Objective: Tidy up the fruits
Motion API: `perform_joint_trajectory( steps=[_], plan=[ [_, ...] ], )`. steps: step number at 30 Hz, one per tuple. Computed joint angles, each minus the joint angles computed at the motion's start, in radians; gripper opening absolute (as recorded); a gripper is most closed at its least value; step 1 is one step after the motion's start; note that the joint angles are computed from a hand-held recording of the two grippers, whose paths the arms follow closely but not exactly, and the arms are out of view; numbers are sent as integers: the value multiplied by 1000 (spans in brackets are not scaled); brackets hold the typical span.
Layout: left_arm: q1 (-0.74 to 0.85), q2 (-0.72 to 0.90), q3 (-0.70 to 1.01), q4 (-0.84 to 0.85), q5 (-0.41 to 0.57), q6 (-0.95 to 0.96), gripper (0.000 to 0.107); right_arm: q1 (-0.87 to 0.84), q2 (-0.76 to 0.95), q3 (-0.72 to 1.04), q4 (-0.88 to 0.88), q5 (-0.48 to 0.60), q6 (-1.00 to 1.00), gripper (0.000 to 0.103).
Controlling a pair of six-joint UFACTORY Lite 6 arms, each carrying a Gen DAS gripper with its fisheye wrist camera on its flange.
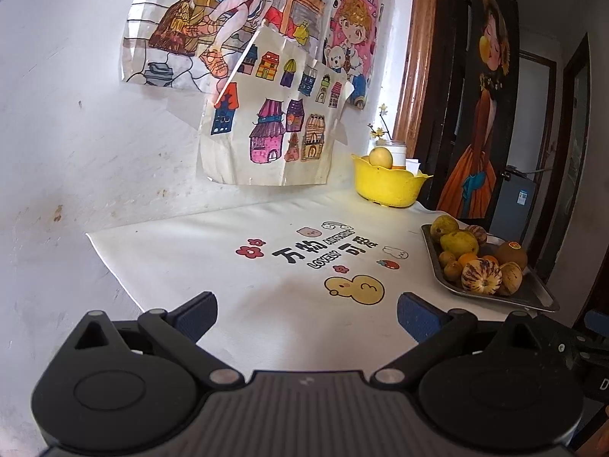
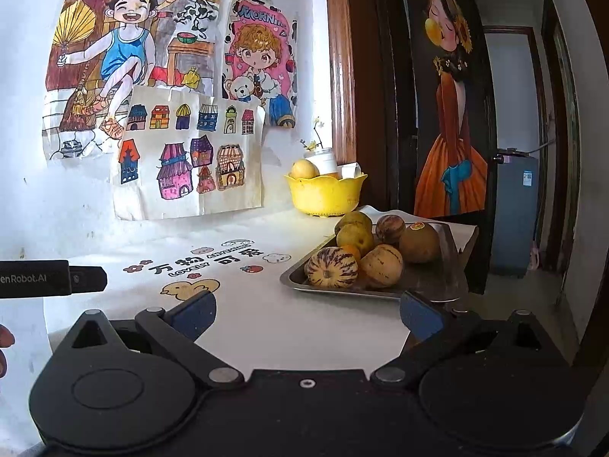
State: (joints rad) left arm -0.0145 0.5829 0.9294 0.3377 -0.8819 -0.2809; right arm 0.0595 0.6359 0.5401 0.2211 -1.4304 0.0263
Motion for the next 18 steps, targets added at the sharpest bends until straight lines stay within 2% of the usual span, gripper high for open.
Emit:
perform_joint_trajectory(
  steps=[18],
  plan=[
    [27, 1, 4, 28, 20, -43, 103, 3, 2, -5, -14, 5, -9, 102]
  ],
)
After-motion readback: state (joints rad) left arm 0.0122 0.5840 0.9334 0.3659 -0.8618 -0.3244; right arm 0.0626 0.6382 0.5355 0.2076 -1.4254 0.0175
